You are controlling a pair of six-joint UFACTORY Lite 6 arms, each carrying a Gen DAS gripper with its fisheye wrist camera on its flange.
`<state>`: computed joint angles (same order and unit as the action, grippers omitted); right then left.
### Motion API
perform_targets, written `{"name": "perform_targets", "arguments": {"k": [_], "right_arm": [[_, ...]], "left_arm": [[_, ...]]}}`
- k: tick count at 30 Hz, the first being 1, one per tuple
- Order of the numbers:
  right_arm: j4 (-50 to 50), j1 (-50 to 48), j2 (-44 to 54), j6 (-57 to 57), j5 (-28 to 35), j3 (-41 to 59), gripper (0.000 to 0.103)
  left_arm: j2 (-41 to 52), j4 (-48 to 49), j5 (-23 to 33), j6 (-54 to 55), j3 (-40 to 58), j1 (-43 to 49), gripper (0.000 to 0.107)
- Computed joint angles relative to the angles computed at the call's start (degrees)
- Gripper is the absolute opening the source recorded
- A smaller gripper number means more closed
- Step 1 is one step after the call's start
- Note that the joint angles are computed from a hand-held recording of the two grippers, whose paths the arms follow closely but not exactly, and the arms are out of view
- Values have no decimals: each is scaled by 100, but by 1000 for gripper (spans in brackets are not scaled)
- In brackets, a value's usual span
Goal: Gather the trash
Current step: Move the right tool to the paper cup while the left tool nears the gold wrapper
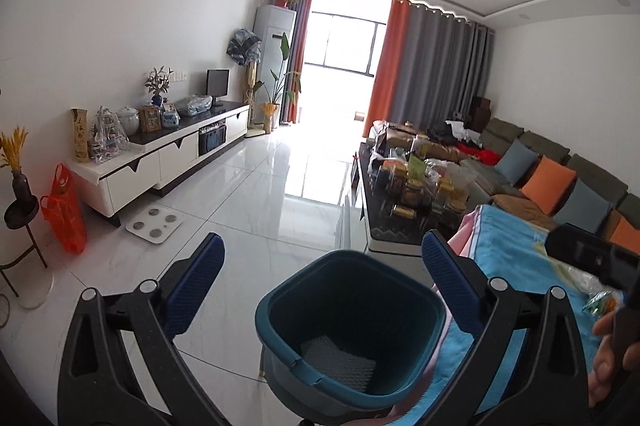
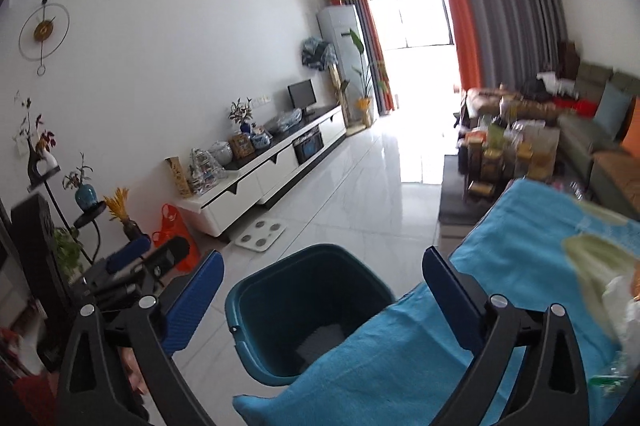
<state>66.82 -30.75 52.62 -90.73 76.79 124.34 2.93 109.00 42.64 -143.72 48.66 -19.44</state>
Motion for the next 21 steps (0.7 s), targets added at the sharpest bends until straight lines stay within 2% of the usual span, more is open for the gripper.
{"name": "perform_targets", "arguments": {"k": [5,11,15,21], "right_arm": [[473,-610,-494,-1075,2,-781,96],[965,-1513,-208,-1693,90,-486,96],[1242,-2114,187,-1806,-38,-4,96],[1349,-2745,885,-1543,-497,853,96]], "left_arm": [[-36,-502,353,634,441,-722,97],[934,-607,810,1161,1579,-1865,97],[1806,-569,792,1300,2495,-2477,97],[2862,-523,206,1400,3715,-2931,97]]}}
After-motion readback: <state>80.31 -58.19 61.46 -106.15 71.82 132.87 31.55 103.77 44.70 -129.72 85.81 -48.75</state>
